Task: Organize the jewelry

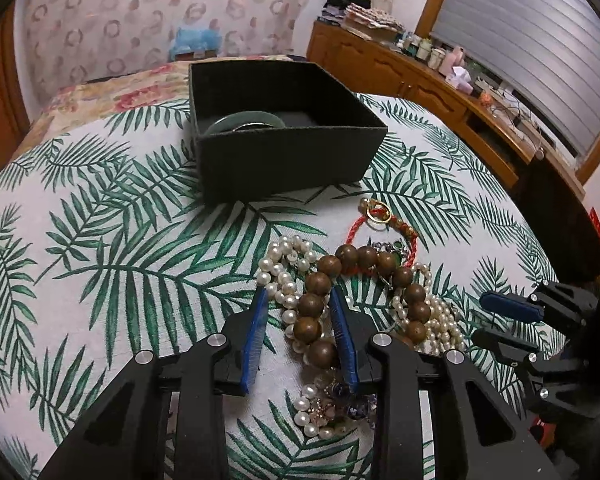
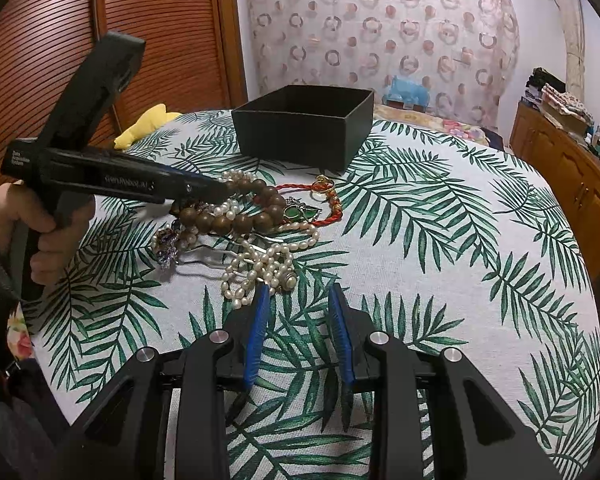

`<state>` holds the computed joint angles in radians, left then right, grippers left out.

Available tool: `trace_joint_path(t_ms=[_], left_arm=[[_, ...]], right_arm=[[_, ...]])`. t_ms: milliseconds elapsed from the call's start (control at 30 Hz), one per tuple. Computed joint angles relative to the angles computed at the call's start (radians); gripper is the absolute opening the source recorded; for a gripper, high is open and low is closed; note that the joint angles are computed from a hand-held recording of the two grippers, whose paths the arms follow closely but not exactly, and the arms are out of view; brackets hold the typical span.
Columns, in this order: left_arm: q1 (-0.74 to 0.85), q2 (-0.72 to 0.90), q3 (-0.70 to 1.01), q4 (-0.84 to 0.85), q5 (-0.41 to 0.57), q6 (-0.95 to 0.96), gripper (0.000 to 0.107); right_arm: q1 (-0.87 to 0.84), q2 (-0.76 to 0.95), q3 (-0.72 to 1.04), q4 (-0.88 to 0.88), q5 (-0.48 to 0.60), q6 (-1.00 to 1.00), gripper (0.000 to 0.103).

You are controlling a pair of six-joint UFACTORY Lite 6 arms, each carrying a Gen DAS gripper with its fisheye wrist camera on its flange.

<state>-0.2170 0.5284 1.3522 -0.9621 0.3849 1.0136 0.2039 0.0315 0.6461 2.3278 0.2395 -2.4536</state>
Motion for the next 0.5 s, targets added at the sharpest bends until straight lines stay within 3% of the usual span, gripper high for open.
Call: trace_joint_path(t_ms=[67,100,200,233,500], left_arm=[[0.000,0.001,0.001,-0.005,0.002,0.004,0.026],[0.002,0.001,-0.001,-0.021,0.011,0.022,0.019],[-0.015,-0.035,-0.043,-0.045,-0.033,0.060,0.018],[-0.018,-0.062,-0.071,-0.087,-0.047,0.103,0.012],[-0.029,-0.272,-0.232,-0.310,-0.075,0.310,0.012]], right_arm=[[0.003,0.006,0.007,-0.002,-0.001,0.005,0.033],[0.001,0.006,0.006,-0.007,0.000,0.009,0.033],[0.001,0.006,0.009,-0.022,-0.001,0.023,0.033],[0.006,0.005,0.008,-0.014,-0.004,0.018,0.033],[0.017,0.015,0.019,-0.007,-0.012,0.017,0.033]])
